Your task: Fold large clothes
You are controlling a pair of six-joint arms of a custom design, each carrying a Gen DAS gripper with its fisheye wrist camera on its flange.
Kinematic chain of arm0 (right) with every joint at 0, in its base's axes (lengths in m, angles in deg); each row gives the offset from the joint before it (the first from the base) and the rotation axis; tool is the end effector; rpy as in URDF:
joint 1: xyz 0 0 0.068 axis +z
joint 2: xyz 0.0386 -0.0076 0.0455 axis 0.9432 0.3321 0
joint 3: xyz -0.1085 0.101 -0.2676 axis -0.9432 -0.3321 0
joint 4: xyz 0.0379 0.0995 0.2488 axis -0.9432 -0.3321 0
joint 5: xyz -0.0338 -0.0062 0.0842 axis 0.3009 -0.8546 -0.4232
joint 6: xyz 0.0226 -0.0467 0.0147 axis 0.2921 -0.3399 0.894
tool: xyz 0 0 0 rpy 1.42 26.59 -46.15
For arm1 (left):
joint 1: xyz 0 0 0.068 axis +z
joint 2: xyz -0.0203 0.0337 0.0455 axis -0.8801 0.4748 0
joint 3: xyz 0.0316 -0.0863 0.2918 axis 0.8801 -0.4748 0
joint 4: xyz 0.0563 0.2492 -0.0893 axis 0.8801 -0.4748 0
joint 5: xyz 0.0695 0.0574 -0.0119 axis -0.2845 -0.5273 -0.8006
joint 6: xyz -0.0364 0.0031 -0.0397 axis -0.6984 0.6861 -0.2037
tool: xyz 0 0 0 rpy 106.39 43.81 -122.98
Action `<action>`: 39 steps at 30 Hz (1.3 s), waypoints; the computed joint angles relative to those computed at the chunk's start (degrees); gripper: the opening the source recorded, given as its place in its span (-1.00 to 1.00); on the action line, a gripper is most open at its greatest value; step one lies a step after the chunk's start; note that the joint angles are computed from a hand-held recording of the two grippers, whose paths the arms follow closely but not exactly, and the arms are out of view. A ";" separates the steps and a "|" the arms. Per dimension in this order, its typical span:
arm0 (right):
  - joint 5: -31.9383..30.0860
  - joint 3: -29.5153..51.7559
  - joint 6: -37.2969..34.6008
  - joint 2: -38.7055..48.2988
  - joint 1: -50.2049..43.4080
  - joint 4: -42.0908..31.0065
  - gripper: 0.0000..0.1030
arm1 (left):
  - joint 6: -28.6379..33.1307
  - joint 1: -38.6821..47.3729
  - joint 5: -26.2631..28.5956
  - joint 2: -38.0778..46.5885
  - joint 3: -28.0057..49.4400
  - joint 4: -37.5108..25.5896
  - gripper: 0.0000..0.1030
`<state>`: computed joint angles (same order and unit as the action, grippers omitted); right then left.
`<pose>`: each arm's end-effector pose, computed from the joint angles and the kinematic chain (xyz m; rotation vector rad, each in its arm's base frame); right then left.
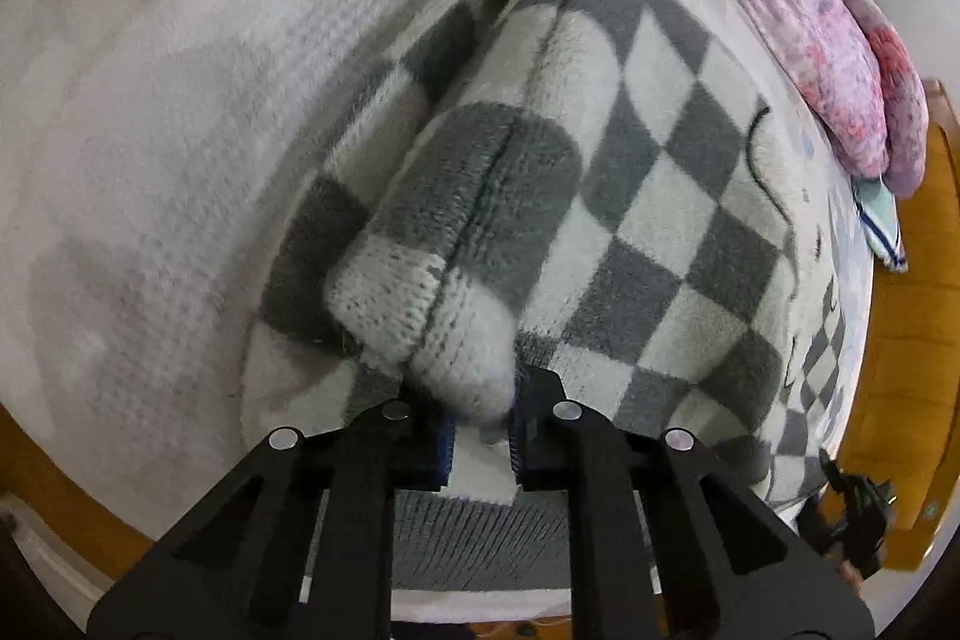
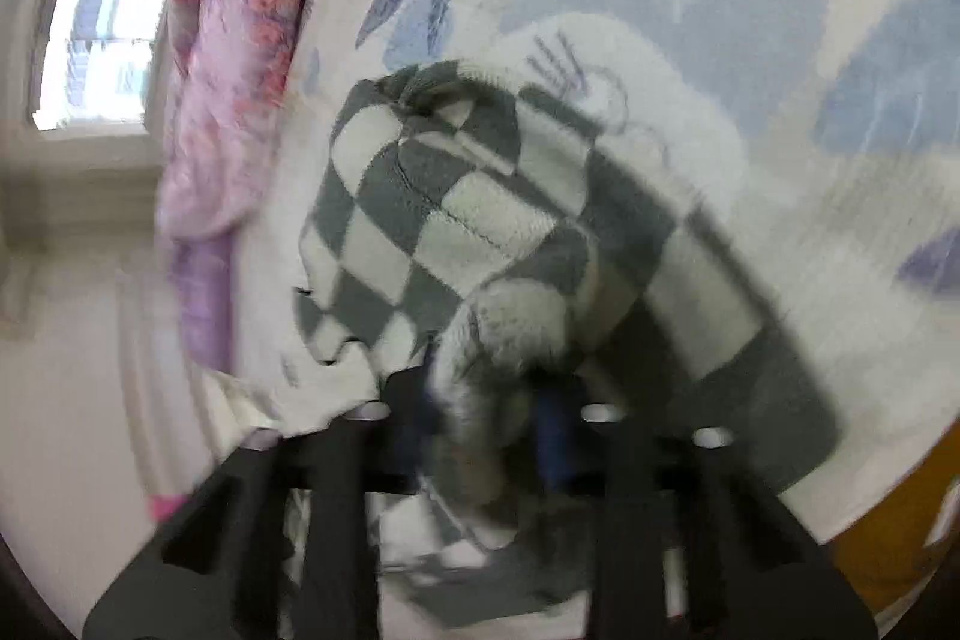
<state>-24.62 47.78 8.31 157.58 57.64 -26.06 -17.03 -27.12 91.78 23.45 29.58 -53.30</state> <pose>0.3307 -0.0558 0.3053 0.8886 2.6237 0.9059 0.2922 0.1850 0.2364 -1.0080 2.7287 -0.5043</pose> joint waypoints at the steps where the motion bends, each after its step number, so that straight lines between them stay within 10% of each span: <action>1: 1.20 1.84 -3.12 -0.39 -0.07 -2.42 -0.72 | 0.53 0.55 -0.23 -1.40 0.27 -0.88 -0.76; 8: 9.82 -1.79 -16.90 -3.36 -2.41 -6.90 -0.74 | 7.75 7.43 0.14 -5.62 -2.57 -5.75 -0.76; 20: 24.16 -8.68 -17.82 -0.82 4.29 -0.52 -0.49 | 5.30 5.59 -2.14 -2.08 -8.11 0.98 -0.62; 23: 29.31 -2.97 -16.84 -1.76 5.64 -7.15 0.14 | 8.48 7.09 -0.74 -4.44 -8.24 -0.60 -0.22; 30: 33.62 9.47 -20.81 -1.84 16.92 -9.65 0.17 | 9.99 12.03 1.87 -10.78 -8.45 -1.53 0.48; 33: 28.71 13.33 -22.17 2.41 26.12 -3.65 -0.21 | 8.10 12.82 0.35 -10.84 -9.23 -1.02 0.49; 35: 28.17 18.09 -22.15 8.63 31.95 -1.37 -0.91 | 6.50 12.23 -0.55 -10.21 -10.38 0.26 0.49; 39: 29.47 30.34 -22.05 21.94 37.45 -1.88 -0.98 | 8.06 14.11 -0.92 -8.29 -11.02 1.08 0.49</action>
